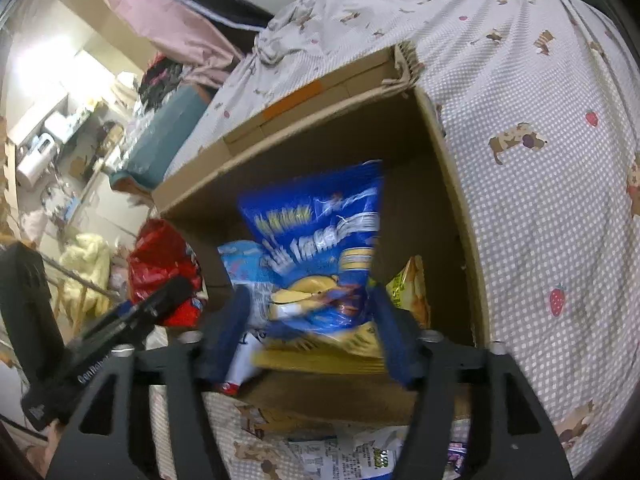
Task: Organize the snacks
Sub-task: 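Carry both bags over the box and release them inside, then withdraw both open tools from the box toward the snack pile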
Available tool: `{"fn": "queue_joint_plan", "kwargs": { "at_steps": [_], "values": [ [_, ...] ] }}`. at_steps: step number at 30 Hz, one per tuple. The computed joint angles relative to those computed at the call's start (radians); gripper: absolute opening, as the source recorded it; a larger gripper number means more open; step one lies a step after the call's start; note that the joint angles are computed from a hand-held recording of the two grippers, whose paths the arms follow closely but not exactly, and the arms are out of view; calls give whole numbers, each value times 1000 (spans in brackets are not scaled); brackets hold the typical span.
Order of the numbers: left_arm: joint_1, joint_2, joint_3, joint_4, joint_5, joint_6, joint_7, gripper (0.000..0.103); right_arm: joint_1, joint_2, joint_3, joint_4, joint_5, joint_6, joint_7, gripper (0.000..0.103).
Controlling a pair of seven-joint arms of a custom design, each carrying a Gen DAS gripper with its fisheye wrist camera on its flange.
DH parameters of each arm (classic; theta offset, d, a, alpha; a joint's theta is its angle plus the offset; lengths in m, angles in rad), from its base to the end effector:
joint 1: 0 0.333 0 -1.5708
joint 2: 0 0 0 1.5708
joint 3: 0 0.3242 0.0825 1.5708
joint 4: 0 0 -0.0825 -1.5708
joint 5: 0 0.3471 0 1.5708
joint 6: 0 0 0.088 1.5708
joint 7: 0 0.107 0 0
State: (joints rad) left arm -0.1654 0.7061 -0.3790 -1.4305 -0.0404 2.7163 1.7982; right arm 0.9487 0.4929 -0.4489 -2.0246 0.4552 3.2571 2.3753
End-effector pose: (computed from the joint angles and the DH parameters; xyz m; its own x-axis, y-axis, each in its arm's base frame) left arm 0.6712 -0.3140 0.3930 -0.5801 -0.8020 0.1424 -0.6957 0.3969 -0.5988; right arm 0.5543 0.2909 0.3555 -0.3658 -0.7327 -0.5739 -0.6177 0.6523 -0.4392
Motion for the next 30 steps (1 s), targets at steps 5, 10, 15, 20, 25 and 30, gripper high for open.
{"fn": "queue_joint_plan", "kwargs": {
  "at_steps": [5, 10, 15, 20, 25, 30],
  "values": [
    [-33, -7, 37, -2, 56, -21, -19, 52, 110, 4, -109, -31, 60, 33, 7, 97],
    [-16, -29, 19, -45, 43, 42, -15, 79, 61, -5, -53, -21, 97, 36, -32, 97],
    [-29, -61, 46, -107, 91, 159, -52, 86, 123, 12, -132, -9, 80, -5, -17, 97],
    [5, -63, 11, -111, 97, 159, -58, 86, 182, 21, -211, -9, 8, -42, 31, 97],
    [32, -82, -7, -138, 77, 161, -68, 86, 220, 24, -254, -18, -41, -51, 81, 97],
    [-15, -115, 78, -162, 119, 172, -193, 86, 280, 17, -313, -42, -74, -54, 124, 97]
  ]
}}
